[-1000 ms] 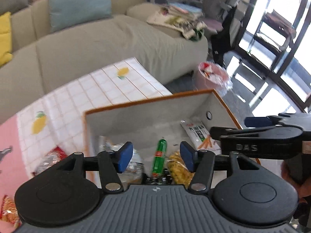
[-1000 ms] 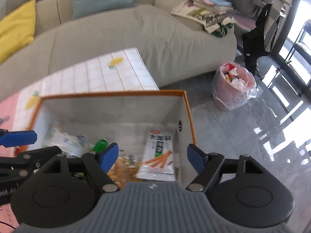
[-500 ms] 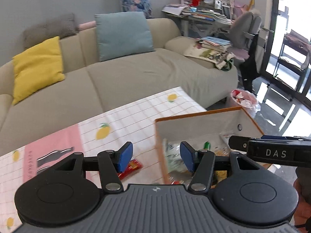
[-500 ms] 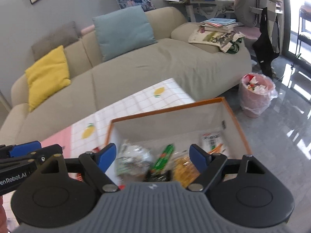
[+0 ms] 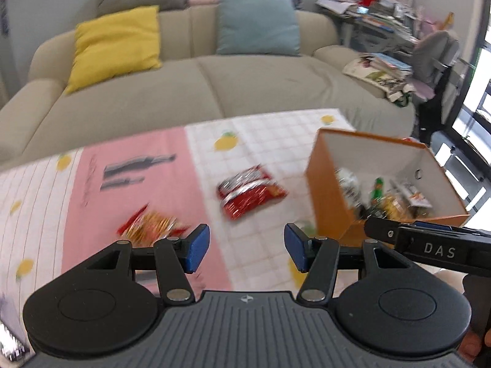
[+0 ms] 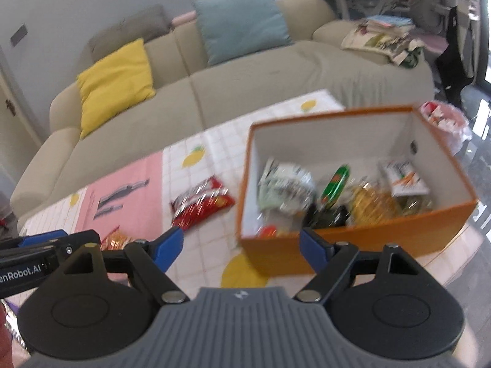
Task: Organize snacks
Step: 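Move both tools back over the two red snack bags on the cloth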
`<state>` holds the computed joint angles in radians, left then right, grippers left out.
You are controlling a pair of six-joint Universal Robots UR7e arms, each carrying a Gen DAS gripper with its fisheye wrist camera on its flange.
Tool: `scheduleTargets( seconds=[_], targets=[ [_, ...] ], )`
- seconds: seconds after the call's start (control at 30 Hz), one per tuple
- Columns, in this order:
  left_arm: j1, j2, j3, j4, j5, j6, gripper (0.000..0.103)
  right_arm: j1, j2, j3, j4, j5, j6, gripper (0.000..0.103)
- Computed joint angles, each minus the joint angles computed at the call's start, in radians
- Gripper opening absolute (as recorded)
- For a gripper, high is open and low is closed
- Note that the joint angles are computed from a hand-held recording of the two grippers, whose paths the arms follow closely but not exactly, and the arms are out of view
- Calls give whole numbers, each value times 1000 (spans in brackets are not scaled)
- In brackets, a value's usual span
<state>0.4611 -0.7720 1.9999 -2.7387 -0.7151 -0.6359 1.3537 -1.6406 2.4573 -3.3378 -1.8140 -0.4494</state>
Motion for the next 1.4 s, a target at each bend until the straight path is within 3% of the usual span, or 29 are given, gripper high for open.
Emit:
scheduleTargets(
  seconds=[0.33, 0.43, 0.57, 0.63, 0.97, 1.2, 1.3, 1.4],
  targets=[
    [49, -85, 129, 26, -1, -127, 66, 46, 145, 29, -101, -51, -84, 80],
    [64, -94, 153, -25, 6, -90, 66, 61, 192, 15, -121, -65, -106, 80],
    [89, -91, 170, -115, 18, -8, 80, 83, 260, -19, -143, -88, -137, 80],
    [104, -89, 172, -135, 25, 18, 81, 92, 287, -38, -144, -98, -146, 80],
    [202, -85, 152, -111, 50, 8, 82, 113, 406, -134, -108, -142, -146, 86],
    [265, -25, 78, -167, 30, 119, 83, 117, 493, -210, -88, -165, -171, 86],
    [292, 3, 29, -163, 7, 84, 83, 122, 541, -252, -115, -181, -188, 86],
    [325, 25, -18, -145, -33, -33, 83, 124, 581, -301, -123, -189, -174, 86]
  ],
)
